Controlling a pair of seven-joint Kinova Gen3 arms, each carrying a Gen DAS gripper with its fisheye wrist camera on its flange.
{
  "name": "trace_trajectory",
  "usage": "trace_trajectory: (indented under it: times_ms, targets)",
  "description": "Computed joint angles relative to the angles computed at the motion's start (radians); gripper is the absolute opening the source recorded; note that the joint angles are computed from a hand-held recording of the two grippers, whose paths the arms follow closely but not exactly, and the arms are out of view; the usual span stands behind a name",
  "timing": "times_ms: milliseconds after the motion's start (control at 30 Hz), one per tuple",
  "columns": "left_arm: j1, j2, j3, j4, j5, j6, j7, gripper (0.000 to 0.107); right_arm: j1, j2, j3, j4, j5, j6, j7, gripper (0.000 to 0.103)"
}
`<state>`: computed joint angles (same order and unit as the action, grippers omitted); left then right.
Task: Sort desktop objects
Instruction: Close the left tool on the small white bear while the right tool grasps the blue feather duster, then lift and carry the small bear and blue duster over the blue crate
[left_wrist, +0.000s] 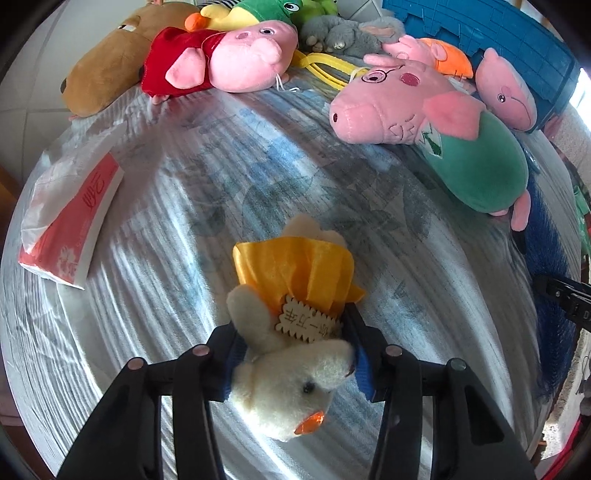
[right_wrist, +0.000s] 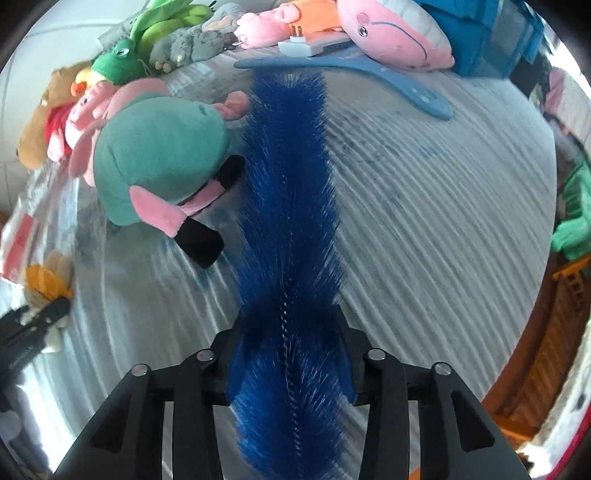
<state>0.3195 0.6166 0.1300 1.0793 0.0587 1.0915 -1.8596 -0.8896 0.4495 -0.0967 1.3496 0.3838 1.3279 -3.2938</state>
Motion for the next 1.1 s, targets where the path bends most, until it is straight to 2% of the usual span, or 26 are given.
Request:
trace_trajectory:
  times_ms: [67, 133, 233, 333, 400, 500, 700, 833, 967, 1100]
  targets:
    - [-0.007, -0.006, 0.008, 0.007, 0.010, 0.016, -0.011, 0.045, 0.005, 0.004, -0.007, -0.017, -0.024, 0.014, 0.010, 0.039]
    - [-0.007, -0.025, 0.008, 0.042, 0.013, -0.005, -0.014, 0.045, -0.010, -0.005, -0.010, -0.003, -0.021, -0.003, -0.005, 0.032]
    - [0.002, -0.037, 0.001, 0.066, 0.007, -0.033, 0.000, 0.045, -0.040, 0.009, -0.012, -0.018, -0.001, 0.029, -0.009, 0.032]
    - [-0.002, -0.040, 0.004, 0.063, 0.014, -0.021, 0.015, 0.043, -0.055, 0.009, -0.012, -0.018, 0.002, 0.035, -0.016, 0.030]
    - [-0.012, -0.068, 0.014, 0.088, 0.028, -0.032, 0.006, 0.043, -0.067, -0.030, -0.013, 0.037, 0.010, -0.015, -0.065, 0.019]
    - [-0.033, -0.108, 0.035, 0.112, 0.063, -0.040, -0.026, 0.043, -0.089, -0.097, -0.030, 0.116, 0.041, -0.080, -0.159, 0.019]
    - [-0.060, -0.175, 0.058, 0.131, 0.135, -0.046, -0.080, 0.043, -0.135, -0.179, -0.081, 0.147, 0.118, -0.046, -0.296, 0.019]
    - [-0.058, -0.211, 0.063, 0.135, 0.165, -0.054, -0.096, 0.043, -0.054, -0.248, -0.090, 0.191, 0.169, -0.070, -0.250, 0.019]
    - [-0.061, -0.255, 0.075, 0.135, 0.206, -0.062, -0.122, 0.043, -0.043, -0.222, -0.101, 0.120, 0.250, -0.038, -0.243, 0.019]
    - [-0.040, -0.293, 0.082, 0.122, 0.228, -0.078, -0.127, 0.043, -0.067, -0.250, -0.110, 0.067, 0.325, 0.053, -0.215, 0.019]
